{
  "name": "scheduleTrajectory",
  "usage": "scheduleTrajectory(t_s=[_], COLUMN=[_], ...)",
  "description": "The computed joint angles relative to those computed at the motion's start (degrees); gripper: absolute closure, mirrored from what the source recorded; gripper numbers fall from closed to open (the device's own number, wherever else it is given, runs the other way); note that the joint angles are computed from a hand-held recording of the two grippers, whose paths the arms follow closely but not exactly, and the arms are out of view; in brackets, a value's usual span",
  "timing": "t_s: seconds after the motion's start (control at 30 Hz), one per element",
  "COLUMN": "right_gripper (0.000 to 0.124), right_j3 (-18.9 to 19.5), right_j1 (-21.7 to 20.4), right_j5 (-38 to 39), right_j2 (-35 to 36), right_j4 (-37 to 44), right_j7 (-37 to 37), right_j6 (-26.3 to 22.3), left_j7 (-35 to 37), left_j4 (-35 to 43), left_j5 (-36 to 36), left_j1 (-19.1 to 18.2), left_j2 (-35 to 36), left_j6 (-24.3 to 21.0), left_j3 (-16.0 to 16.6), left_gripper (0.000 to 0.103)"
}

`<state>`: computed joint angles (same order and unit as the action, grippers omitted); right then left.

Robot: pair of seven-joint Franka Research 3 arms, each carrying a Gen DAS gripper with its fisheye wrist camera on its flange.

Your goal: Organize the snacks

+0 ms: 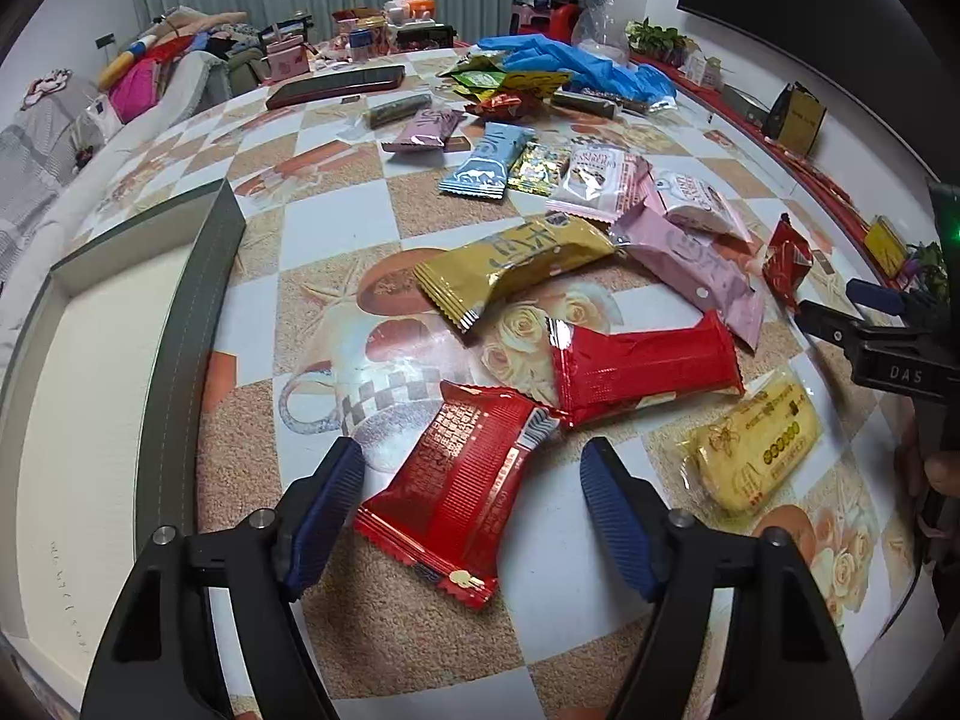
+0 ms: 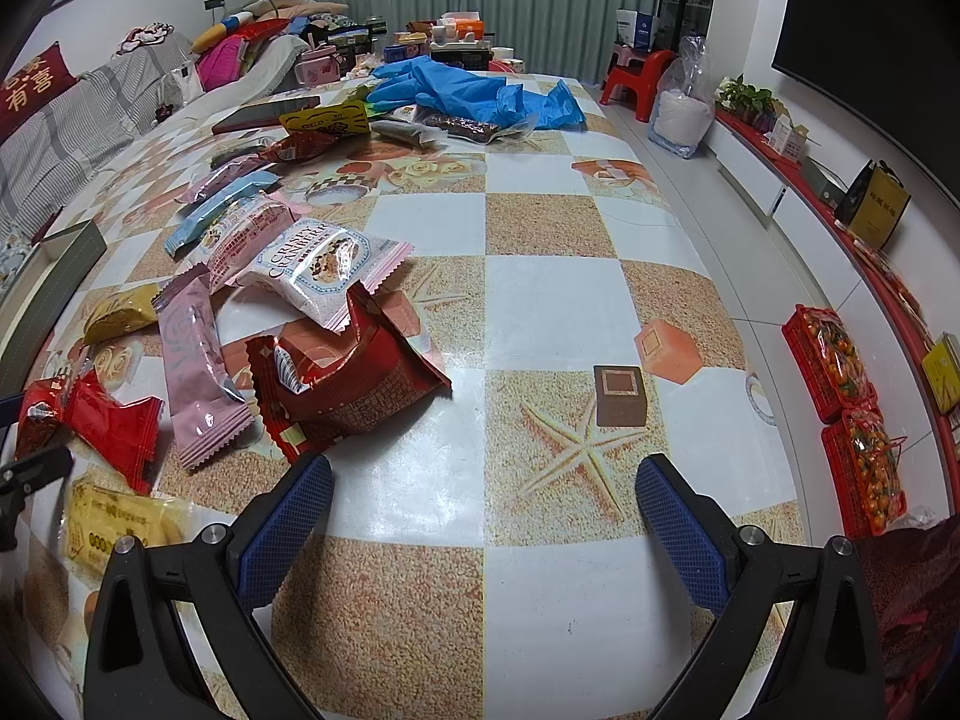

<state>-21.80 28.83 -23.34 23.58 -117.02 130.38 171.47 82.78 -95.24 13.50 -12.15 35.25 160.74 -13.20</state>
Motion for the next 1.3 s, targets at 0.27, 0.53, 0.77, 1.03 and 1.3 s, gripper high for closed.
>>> scheduleTrajectory(t_s=[0.27,0.53,0.77,1.03,1.3], right_gripper=[0.022,0.022,0.022,0.022,0.022], right_j3=[-0.01,-0.12,0.06,-0.04,-0.14], right_j1=[0.01,0.11,-0.02,0.01,0.14], right_j5=[0.26,0.39,0.6,0.82,1.01], right_j2=[0.08,0.17,0.16,0.26,0.3], right_j4=[0.07,0.13,0.14,0.21,0.23], right_j7=[-0.19,-0.31,-0.44,-0.66,-0.76], right_j6=[0.0,0.02,0.04,0.06,0.06], left_j7=[-17.33,-15.12,-14.69,-14.6,-14.59], left_j4=[5.26,8.4,7.85,6.85,6.41], left_j5=[7.07,8.1,8.11,8.02,8.01], left_j1=[-8.0,-4.96,-4.83,-4.71,-4.68], left_j2=[3.22,5.5,5.16,4.67,4.42], left_j6=[0.76,-1.71,-1.49,-0.62,-0.37], left_j3=[9.54,5.17,5.04,5.02,5.05], left_gripper=[0.018,0.0,0.0,0.0,0.0])
